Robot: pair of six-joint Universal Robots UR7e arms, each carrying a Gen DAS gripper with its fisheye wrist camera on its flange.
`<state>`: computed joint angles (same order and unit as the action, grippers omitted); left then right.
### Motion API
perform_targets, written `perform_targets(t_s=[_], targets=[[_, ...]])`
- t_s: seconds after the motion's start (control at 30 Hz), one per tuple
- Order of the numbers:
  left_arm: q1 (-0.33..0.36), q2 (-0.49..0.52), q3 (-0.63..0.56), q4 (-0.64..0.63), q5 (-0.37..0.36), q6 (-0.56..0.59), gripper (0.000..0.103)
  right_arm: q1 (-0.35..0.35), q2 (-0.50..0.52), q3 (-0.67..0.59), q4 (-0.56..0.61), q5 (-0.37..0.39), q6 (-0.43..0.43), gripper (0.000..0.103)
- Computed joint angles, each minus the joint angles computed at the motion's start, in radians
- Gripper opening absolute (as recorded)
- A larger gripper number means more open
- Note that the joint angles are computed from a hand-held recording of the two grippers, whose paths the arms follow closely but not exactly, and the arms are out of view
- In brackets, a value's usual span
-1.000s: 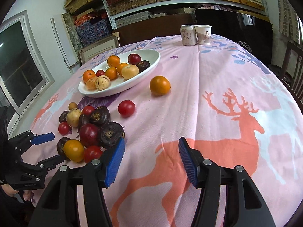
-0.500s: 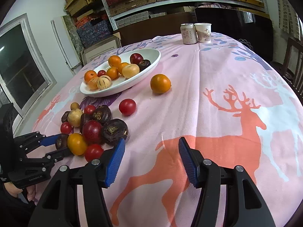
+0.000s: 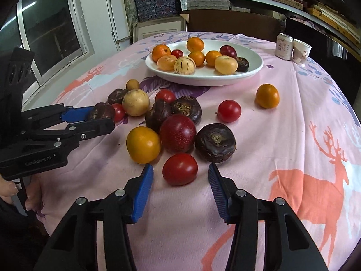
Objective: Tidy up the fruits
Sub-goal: 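Grasp a dark brown fruit with the left gripper while the right grasps a red tomato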
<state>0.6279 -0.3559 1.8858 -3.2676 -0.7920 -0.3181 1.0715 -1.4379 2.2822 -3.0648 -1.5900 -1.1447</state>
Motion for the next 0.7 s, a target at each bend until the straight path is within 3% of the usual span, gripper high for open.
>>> perform_targets(t_s=[0.03, 0.1, 0.33, 0.7], targets=[[0.001, 0.001, -0.002, 0.001, -0.003, 0.000, 0.042, 0.003, 0.006, 0.000, -0.013, -0.005, 0.001, 0.036], [0.002, 0.002, -0.002, 0.000, -0.005, 0.002, 0.042, 0.000, 0.006, 0.001, -0.013, 0.001, -0.001, 0.032], [0.008, -0.002, 0.000, 0.002, -0.010, -0.010, 0.042, -0.046, -0.040, 0.020, 0.017, 0.106, -0.033, 0.032], [0.017, -0.012, -0.002, 0.047, -0.002, -0.054, 0.042, -0.072, -0.066, 0.011, 0.080, 0.167, -0.022, 0.032]])
